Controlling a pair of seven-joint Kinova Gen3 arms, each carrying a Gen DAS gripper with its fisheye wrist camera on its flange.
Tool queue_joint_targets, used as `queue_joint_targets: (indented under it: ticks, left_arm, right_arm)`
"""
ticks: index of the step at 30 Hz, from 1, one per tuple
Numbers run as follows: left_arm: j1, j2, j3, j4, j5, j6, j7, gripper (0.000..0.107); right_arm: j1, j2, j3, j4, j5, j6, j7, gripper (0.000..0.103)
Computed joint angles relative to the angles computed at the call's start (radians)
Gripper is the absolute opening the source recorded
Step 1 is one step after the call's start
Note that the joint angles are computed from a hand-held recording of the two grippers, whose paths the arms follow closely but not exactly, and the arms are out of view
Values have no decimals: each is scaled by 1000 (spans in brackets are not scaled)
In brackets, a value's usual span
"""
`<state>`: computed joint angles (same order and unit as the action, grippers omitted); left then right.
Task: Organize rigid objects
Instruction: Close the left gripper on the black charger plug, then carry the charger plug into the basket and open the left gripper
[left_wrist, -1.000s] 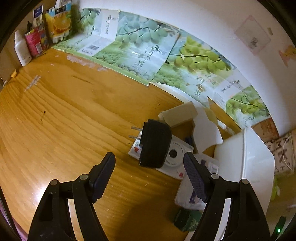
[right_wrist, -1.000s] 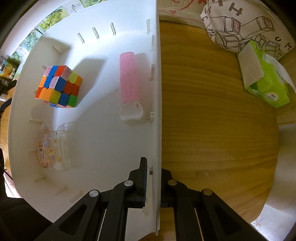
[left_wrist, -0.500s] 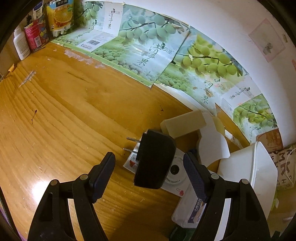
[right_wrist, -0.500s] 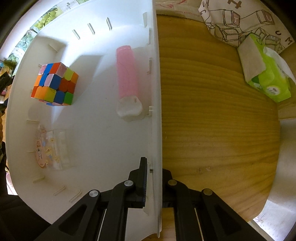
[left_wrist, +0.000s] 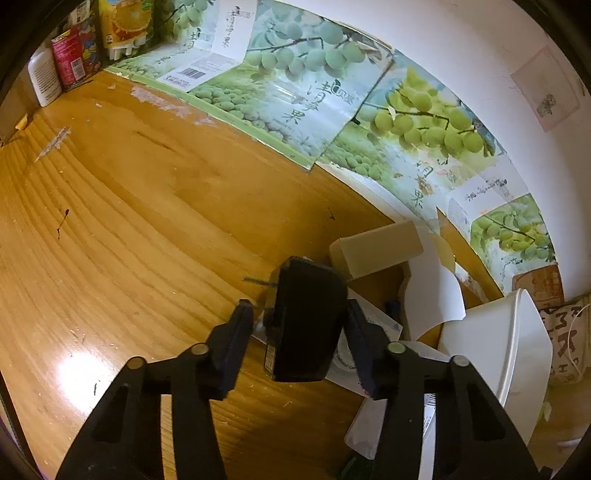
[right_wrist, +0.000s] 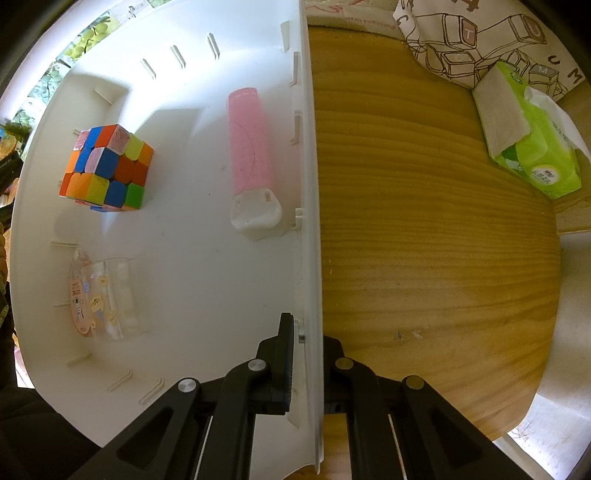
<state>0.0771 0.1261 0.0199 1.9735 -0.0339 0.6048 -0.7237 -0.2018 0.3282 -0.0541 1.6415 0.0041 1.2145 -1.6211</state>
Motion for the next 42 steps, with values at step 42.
queue_joint_targets:
  ticks: [42]
  left_arm:
    - [5,-299,122,42,-160,86,111,46]
  right_arm:
    - [18,-90,-3,88,-21,-73,36,7]
